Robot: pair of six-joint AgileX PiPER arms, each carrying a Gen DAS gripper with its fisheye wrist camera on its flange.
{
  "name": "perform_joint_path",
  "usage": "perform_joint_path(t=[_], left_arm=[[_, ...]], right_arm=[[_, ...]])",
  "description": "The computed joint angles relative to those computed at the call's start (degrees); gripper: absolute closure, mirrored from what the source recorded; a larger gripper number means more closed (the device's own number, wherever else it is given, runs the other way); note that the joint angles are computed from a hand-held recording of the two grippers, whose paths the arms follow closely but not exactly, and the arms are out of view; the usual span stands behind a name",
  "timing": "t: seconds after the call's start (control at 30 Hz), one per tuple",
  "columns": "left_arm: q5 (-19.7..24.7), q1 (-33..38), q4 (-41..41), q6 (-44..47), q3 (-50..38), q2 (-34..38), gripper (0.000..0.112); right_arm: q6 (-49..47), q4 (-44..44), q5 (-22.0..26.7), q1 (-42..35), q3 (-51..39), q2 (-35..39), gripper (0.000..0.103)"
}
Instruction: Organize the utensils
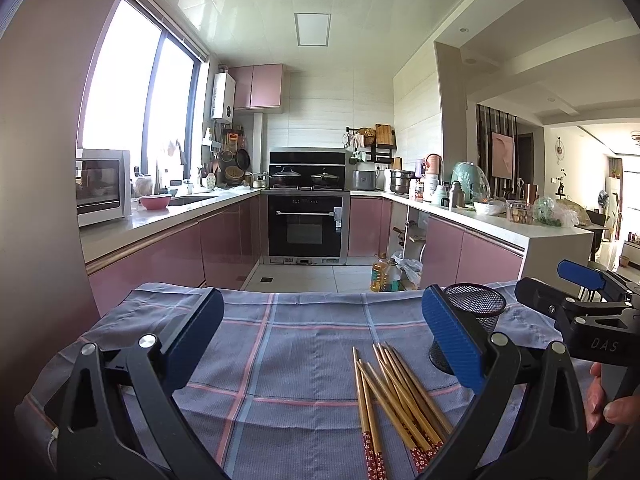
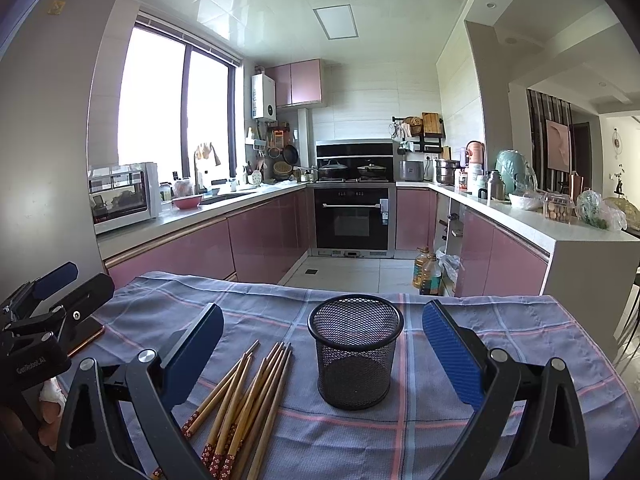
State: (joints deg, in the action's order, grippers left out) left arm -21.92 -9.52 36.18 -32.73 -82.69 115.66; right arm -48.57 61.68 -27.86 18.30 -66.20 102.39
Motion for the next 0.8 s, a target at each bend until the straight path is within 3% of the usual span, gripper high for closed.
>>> perform_joint_path(t=[0.8], left_arm=[[0.1,-0.7,-1.9,1.5,0.2,0.1,0.015]], right_arm=[[3.5,-2.9,-1.0,-0.2,0.4,0.6,0.007]])
